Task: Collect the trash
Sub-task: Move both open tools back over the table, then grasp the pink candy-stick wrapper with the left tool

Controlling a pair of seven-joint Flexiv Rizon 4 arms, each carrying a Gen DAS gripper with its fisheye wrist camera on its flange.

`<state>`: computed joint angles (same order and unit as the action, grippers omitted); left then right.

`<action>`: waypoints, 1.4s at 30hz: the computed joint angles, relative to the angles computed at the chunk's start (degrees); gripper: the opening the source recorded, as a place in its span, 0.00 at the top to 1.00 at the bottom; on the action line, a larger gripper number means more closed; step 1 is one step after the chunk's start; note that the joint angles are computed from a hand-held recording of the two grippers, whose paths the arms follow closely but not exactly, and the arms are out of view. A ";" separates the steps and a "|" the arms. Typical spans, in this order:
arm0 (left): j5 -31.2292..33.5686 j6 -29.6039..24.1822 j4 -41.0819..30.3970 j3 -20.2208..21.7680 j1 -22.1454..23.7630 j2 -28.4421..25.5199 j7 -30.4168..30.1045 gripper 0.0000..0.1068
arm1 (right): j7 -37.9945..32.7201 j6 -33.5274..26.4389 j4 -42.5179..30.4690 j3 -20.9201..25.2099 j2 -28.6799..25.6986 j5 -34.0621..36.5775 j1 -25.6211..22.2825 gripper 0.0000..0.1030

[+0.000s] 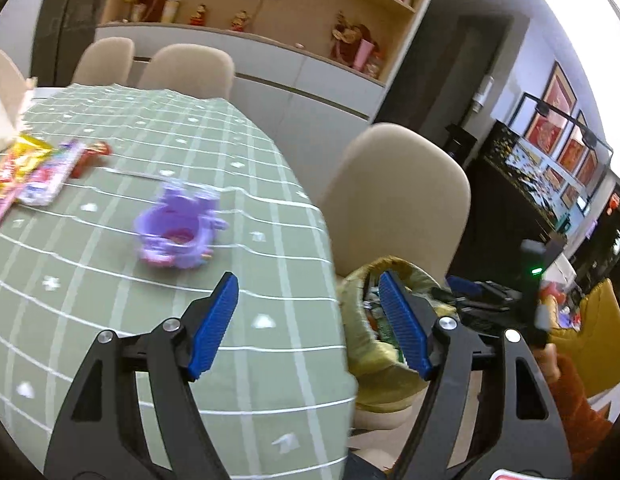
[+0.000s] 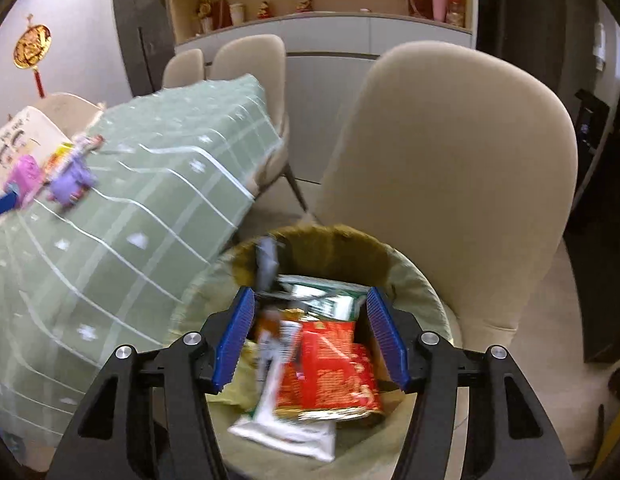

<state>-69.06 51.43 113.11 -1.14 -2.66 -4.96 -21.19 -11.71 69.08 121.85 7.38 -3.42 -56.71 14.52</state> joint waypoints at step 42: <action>32.14 0.01 -25.33 -1.35 22.21 -22.06 -19.62 0.88 | -33.27 -20.36 -64.08 -5.87 -38.73 22.16 26.34 0.46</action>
<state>-36.92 51.44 87.79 -2.49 19.55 -27.02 -40.81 -44.98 48.73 57.77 1.51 -42.15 -34.55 40.86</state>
